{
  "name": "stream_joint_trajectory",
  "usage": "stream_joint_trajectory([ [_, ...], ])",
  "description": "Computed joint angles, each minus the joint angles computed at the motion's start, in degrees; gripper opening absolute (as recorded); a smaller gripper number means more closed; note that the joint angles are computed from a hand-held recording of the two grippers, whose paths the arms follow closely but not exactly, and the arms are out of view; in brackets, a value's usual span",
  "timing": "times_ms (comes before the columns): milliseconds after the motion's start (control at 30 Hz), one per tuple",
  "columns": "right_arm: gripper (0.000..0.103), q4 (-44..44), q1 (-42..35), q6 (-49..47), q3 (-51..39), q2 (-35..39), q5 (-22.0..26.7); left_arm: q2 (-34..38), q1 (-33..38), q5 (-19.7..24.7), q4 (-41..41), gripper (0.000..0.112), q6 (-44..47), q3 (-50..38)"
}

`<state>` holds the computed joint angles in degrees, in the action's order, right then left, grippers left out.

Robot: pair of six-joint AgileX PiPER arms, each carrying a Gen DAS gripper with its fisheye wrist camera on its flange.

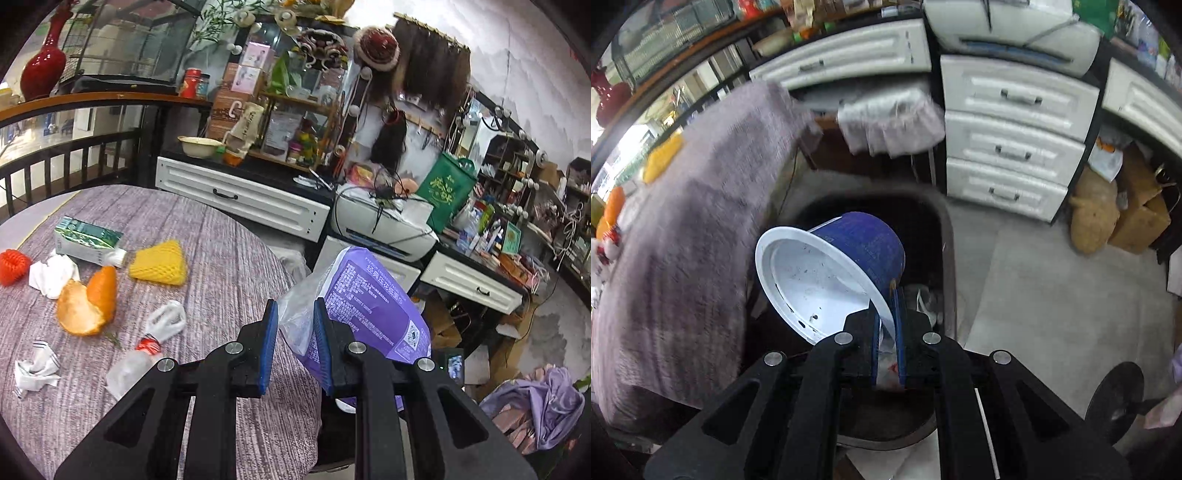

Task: Collect trash
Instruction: 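Carry the cup and purple bag with both grippers over the bin, then open both grippers to drop the cup and purple bag into the bin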

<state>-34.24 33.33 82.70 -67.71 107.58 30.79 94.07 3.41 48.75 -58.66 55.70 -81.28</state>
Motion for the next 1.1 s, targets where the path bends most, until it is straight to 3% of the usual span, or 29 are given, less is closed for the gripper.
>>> stream_joint_trajectory([
  [33,0.011,0.99,-0.26,-0.85,-0.03,0.46,-0.79,-0.04,-0.48,-0.27,0.21,0.021,0.07,0.5],
  [100,0.026,0.48,-0.34,0.36,0.88,0.65,-2.18,0.01,-1.39,-0.93,0.56,0.021,0.24,1.37],
  [133,0.048,-1.03,0.05,2.62,1.2,0.47,-1.77,-0.12,-1.9,-1.23,0.91,0.021,0.03,1.72],
  [167,0.062,-4.52,0.65,7.01,2.03,-0.15,-0.77,-0.19,-2.42,-1.49,1.21,0.021,0.05,2.14],
  [333,0.063,-11.96,1.7,17.43,5.42,-5.33,4.78,-1.23,-5.64,-3.9,2.43,0.021,1.01,4.7],
  [400,0.065,-14.59,2.47,21.4,6.7,-8.38,9.58,-1.47,-7.89,-6.13,3.84,0.021,0.9,5.63],
  [567,0.067,-21.23,4.34,32.25,12.49,-16.8,16.0,-0.82,-13.8,-11.31,8.61,0.021,-1.13,6.94],
  [833,0.067,-23.26,4.41,35.25,16.38,-23.11,16.91,0.05,-23.4,-21.74,20.11,0.021,-5.52,10.79],
  [1100,0.067,-23.65,4.63,35.01,16.27,-23.27,15.46,0.81,-29.74,-29.97,36.13,0.021,-15.62,13.64],
])
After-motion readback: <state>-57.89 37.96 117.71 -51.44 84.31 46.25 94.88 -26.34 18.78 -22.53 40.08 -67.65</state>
